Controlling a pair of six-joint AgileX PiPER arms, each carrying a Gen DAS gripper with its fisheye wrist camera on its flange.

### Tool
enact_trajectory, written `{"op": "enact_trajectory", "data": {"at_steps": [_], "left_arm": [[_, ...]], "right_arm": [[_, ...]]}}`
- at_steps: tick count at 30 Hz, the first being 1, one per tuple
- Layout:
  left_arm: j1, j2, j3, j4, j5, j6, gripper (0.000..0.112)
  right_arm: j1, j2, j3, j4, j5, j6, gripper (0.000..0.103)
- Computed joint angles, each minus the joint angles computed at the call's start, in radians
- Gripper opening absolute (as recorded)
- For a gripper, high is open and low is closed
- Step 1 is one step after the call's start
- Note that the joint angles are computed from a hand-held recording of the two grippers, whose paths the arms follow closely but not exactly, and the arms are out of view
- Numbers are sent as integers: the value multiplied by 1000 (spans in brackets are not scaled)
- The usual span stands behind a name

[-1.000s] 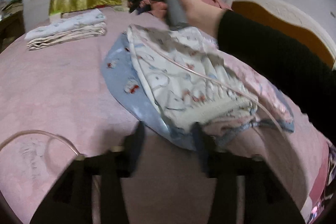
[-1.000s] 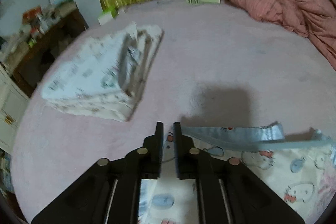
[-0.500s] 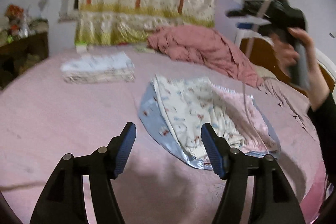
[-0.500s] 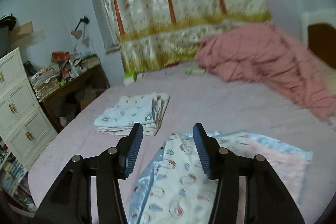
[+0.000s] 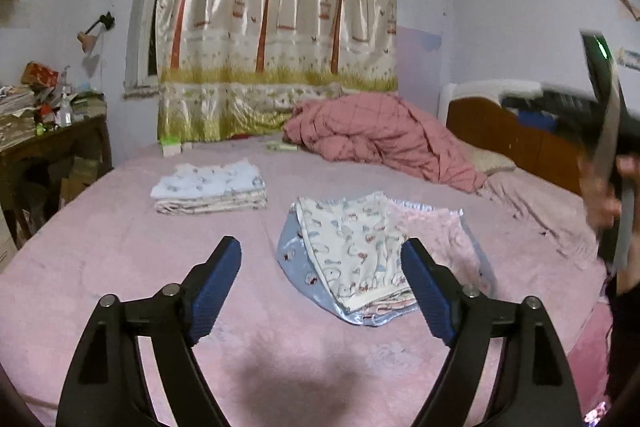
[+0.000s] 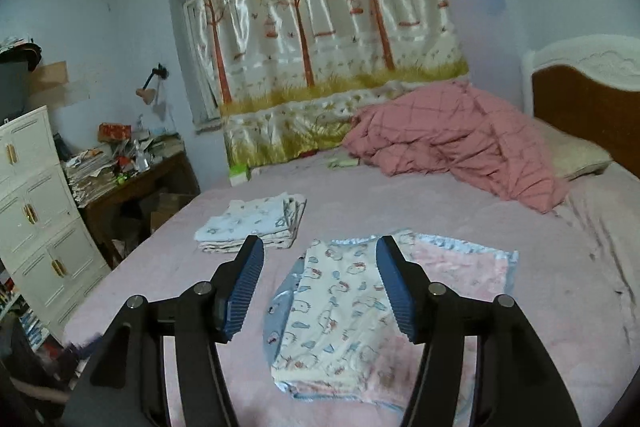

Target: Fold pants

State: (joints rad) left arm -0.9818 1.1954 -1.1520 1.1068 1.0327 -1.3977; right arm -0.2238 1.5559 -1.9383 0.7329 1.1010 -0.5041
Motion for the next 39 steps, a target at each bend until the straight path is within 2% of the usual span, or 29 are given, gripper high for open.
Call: {"op": "enact_trajectory", "data": {"at_steps": [1, 3, 4, 7, 8, 11, 13, 14, 17, 20, 24, 28, 32, 34, 36, 39], "left_arm": [[-19, -8, -7, 12, 24, -9, 87], [-68, -26, -12, 63, 80, -43, 101], [-76, -28, -10, 80, 86, -47, 103], [-72, -1, -7, 95, 87, -41, 103], [-61, 6, 19, 115, 62, -68, 103], [-27, 25, 114, 191, -19, -200, 103], [-9, 43, 179, 258, -55, -319, 103], [4, 57, 220, 319, -59, -416, 103], [15, 110, 280, 436, -14, -601, 103], [90, 152, 267, 401, -94, -561, 103], [129, 199, 273, 428, -137, -582, 103], [128, 266, 258, 445, -119, -561, 103], [159, 314, 245, 449, -178, -553, 103], [175, 342, 222, 428, -200, -530, 103], [197, 363, 203, 405, -238, -510, 103], [225, 373, 188, 385, -290, -502, 103]], "right_arm": [[-30, -56, 71, 25, -16, -45, 60], [-70, -153, 205, 59, -60, -122, 64], [-91, -220, 298, 76, -97, -173, 68], [-81, -344, 505, 49, -242, -244, 69], [-74, -374, 582, 50, -294, -271, 69], [-65, -367, 701, 72, -351, -311, 69], [-46, -345, 802, 126, -446, -381, 68], [-22, -321, 842, 135, -505, -406, 64], [40, -211, 872, 141, -573, -461, 55], [108, -103, 865, 71, -608, -452, 49], [176, 20, 825, -58, -638, -357, 46], [216, 136, 751, -134, -615, -271, 41], [237, 185, 701, -106, -569, -320, 41], [262, 197, 694, -140, -586, -294, 41], [295, 208, 690, -242, -635, -185, 35], [287, 230, 668, -216, -631, -177, 21]]}}
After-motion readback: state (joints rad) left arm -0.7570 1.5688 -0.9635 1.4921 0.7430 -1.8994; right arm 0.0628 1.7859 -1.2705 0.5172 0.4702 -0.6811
